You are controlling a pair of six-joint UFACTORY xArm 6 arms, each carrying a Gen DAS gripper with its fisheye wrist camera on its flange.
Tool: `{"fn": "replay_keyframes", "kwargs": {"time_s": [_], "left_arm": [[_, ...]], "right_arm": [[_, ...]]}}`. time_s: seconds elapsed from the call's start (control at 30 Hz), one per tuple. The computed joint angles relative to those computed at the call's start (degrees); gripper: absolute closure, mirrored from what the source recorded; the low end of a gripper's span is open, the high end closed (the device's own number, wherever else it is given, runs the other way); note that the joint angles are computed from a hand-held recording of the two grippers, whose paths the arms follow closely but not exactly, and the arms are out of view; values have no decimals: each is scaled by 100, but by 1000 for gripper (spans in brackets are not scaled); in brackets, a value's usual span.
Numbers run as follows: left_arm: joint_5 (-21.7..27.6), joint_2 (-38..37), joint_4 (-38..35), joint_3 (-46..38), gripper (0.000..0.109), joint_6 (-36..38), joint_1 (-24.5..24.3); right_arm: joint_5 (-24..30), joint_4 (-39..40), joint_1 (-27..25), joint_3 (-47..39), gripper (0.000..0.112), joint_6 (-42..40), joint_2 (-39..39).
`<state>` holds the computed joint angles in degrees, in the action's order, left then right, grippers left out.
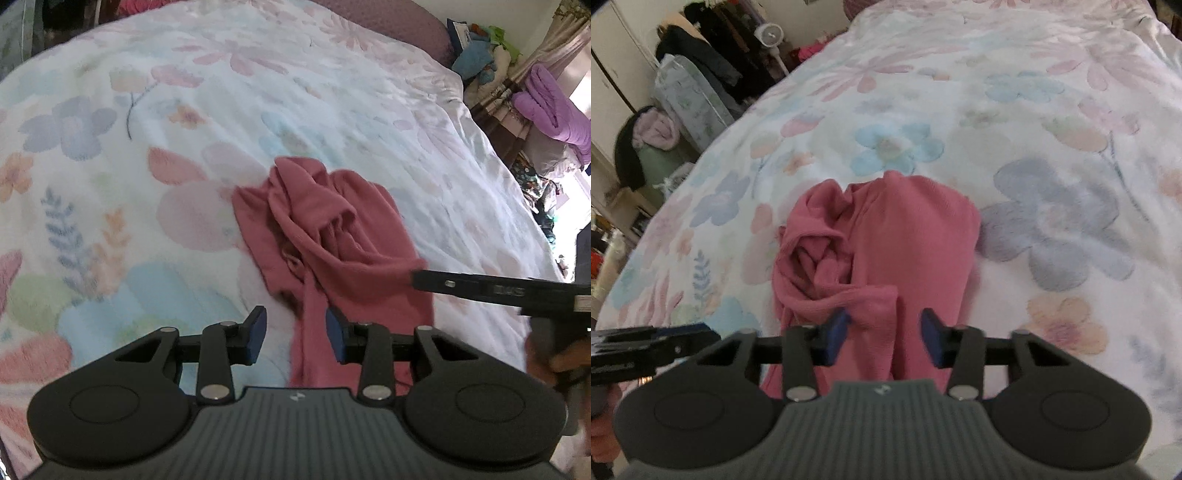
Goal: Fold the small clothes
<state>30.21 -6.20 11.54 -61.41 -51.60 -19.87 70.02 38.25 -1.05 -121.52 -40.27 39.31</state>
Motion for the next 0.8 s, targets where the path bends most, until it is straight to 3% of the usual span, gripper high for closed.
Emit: {"fn": "replay_keyframes", "kwargs": {"time_s": [0.03,0.07,0.1,0.33,0.43,0.6,0.63,0.7,0.8], "left_arm": [[26,-31,-32,13,68,9,-14],[44,-77,-5,39,68,-27,-40],[60,-133,-28,70,68,17,-48],[63,-430,-166,353,68,-62,-58],[-92,-564,-572,591,68,65,9],[-449,-591,-1467,872,60,515,59],[-541,-577,-1529,918,58,492,55],[-698,-508,-1620,962,58,479,38],[-751,-299,-1661,860,58,536,-6]], "right_arm": [[84,103,-15,-16,92,-58,36],[166,167,-8,-59,109,-50,76],[276,215,-16,-106,112,-86,84],[831,31,299,913,112,-1433,-888],[526,-374,598,1750,112,-1986,-1381],[246,-645,703,2344,99,-2009,-1601],[301,-589,648,2366,98,-1988,-1629],[418,-409,488,2392,86,-1982,-1701],[349,-221,225,2587,82,-2046,-1937]]}}
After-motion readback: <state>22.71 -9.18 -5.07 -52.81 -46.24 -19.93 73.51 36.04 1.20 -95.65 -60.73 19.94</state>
